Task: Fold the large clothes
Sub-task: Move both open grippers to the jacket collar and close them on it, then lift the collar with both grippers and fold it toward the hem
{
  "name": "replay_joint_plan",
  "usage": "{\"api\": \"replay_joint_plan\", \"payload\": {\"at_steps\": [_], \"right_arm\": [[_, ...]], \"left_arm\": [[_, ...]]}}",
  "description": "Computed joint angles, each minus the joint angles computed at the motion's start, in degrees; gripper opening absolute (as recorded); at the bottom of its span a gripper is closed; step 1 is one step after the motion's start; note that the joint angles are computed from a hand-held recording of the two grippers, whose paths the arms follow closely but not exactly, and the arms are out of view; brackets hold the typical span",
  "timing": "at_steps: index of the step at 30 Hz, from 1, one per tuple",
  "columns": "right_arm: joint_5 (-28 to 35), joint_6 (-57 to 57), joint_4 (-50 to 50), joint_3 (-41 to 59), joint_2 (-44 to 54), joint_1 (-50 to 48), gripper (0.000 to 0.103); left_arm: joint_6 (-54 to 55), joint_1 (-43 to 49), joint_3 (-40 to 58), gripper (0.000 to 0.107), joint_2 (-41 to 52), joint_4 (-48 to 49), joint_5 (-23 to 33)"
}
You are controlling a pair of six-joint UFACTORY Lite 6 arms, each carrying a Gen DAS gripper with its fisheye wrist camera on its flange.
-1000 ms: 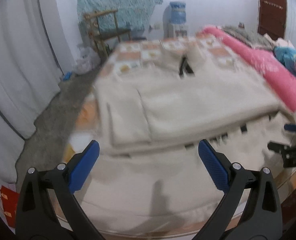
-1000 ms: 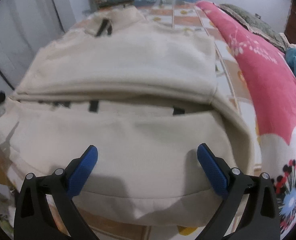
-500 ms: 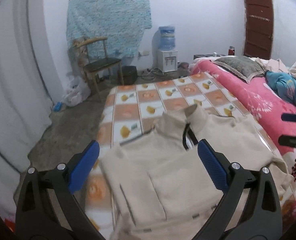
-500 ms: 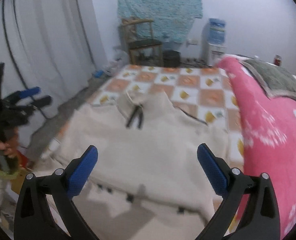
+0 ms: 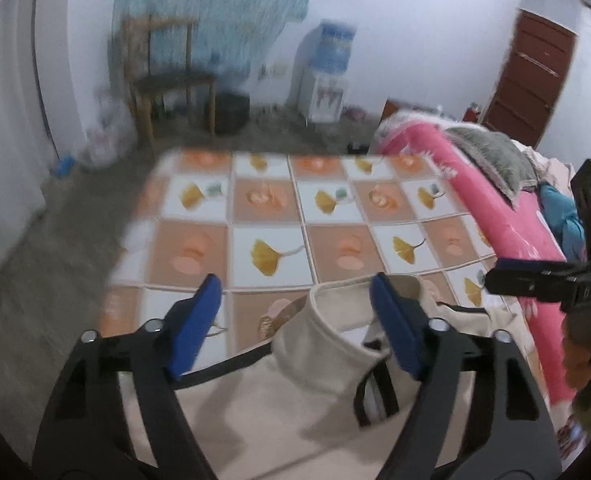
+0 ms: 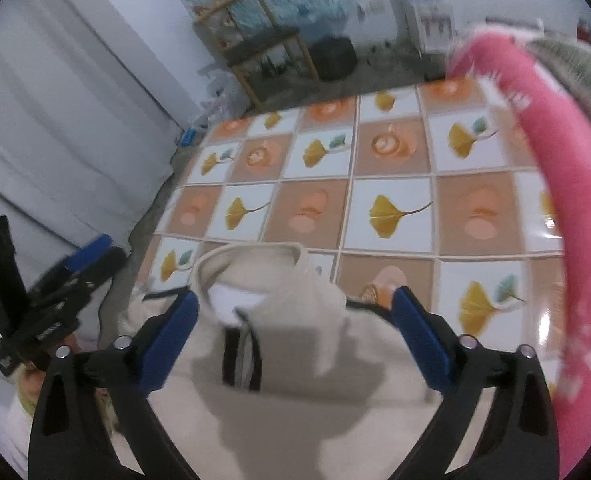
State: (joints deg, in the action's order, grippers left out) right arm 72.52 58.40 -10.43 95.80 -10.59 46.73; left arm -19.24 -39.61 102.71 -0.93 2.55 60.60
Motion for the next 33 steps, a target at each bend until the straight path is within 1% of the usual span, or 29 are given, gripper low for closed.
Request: {"api": "replay_joint_plan", "payload": {"at_steps": [1, 2, 3, 4, 6, 7, 8, 9, 10, 11, 12, 14, 17, 20, 23, 25, 26, 28, 29, 30, 31, 33], "right_arm": [[-2.52, -3.26, 3.21, -2.18, 0.81, -3.74, 0.089], [-3.20, -4.37, 4.20, -2.92, 1.24, -5.09, 0.086], [-4.92, -6.17, 5.86, -4.54, 2.19, -7.19, 0.085], [-6.19, -7.84, 7.39, -5.73, 2.80, -8.71, 0.081], [-8.71, -10.30, 9.95, -8.41, 3.43, -10.94, 0.074], [-9.70, -11.66, 11.08, -9.53, 3.67, -11.66, 0.071], [-10.19, -12.68, 11.65, -10.30, 3.94, -11.83, 0.061], [-10.18, -13.04, 11.87, -10.52, 4.21, -11.65, 0.050], [-10.58, -13.98, 12.72, -11.17, 4.06, -11.71, 0.043], [-11.34, -14.74, 13.55, -11.79, 3.54, -11.61, 0.028], [-11.39, -14.92, 13.57, -11.79, 3.10, -10.87, 0.023], [-9.64, -13.16, 10.18, -9.68, 3.02, -7.74, 0.016], [-5.31, -10.11, 4.70, -5.61, 2.71, -1.76, 0.014], [1.45, -4.48, -3.46, -1.61, 1.70, 8.58, 0.014], [11.04, 2.81, -12.57, 2.62, 2.24, 23.38, 0.013], [16.51, 8.70, -16.98, 2.86, 2.41, 33.96, 0.014], [18.74, 12.07, -17.98, 1.70, 2.58, 38.98, 0.015], [19.99, 16.35, -17.37, -1.38, 2.33, 43.78, 0.025], [19.52, 18.34, -16.05, -3.66, 1.73, 45.24, 0.035], [19.39, 22.02, -14.31, -5.88, 1.04, 48.03, 0.037], [19.71, 24.23, -13.76, -6.73, 0.75, 50.09, 0.037], [22.98, 28.05, -14.59, -4.61, 1.84, 55.58, 0.037]], "left_arm": [[1.24, 1.64, -0.04, 0.067, 2.96, -3.13, -1.01], [2.38, 2.72, -1.05, 0.062, 4.66, -5.35, -1.88], [2.68, 2.98, -1.78, 0.059, 5.67, -6.34, -2.38], [3.38, 3.37, -2.62, 0.058, 7.31, -8.14, -3.12], [4.33, 3.49, -4.97, 0.050, 8.25, -10.20, -4.69], [4.65, 3.30, -5.90, 0.047, 8.50, -10.60, -5.19], [4.64, 2.71, -6.85, 0.042, 8.76, -10.16, -5.71], [4.85, 2.22, -7.56, 0.028, 8.80, -9.99, -6.05], [5.42, 1.84, -8.25, 0.022, 8.54, -10.39, -6.27], [5.73, 1.36, -8.96, 0.015, 7.85, -10.36, -6.54], [5.22, 0.55, -8.92, 0.012, 7.38, -9.19, -6.51], [4.55, -1.65, -9.03, 0.010, 5.41, -6.11, -6.04], [4.60, -4.51, -8.13, 0.009, 1.92, -3.73, -3.76], [4.49, -9.16, -8.56, 0.009, -4.13, -0.38, -0.22], [1.98, -15.76, -10.37, 0.008, -10.54, 3.47, 4.08], [-1.14, -20.90, -12.67, 0.008, -14.34, 5.95, 6.64], [-3.93, -24.62, -14.66, 0.008, -16.56, 7.76, 8.23], [-9.11, -30.23, -18.45, 0.009, -19.72, 9.93, 10.19], [-13.53, -34.23, -21.69, 0.011, -22.25, 11.61, 11.33], [-15.55, -35.96, -23.65, 0.016, -23.86, 11.89, 11.78], [-16.86, -37.19, -25.77, 0.017, -25.75, 11.38, 12.07], [-20.66, -40.54, -29.02, 0.017, -30.42, 11.45, 13.30]]}}
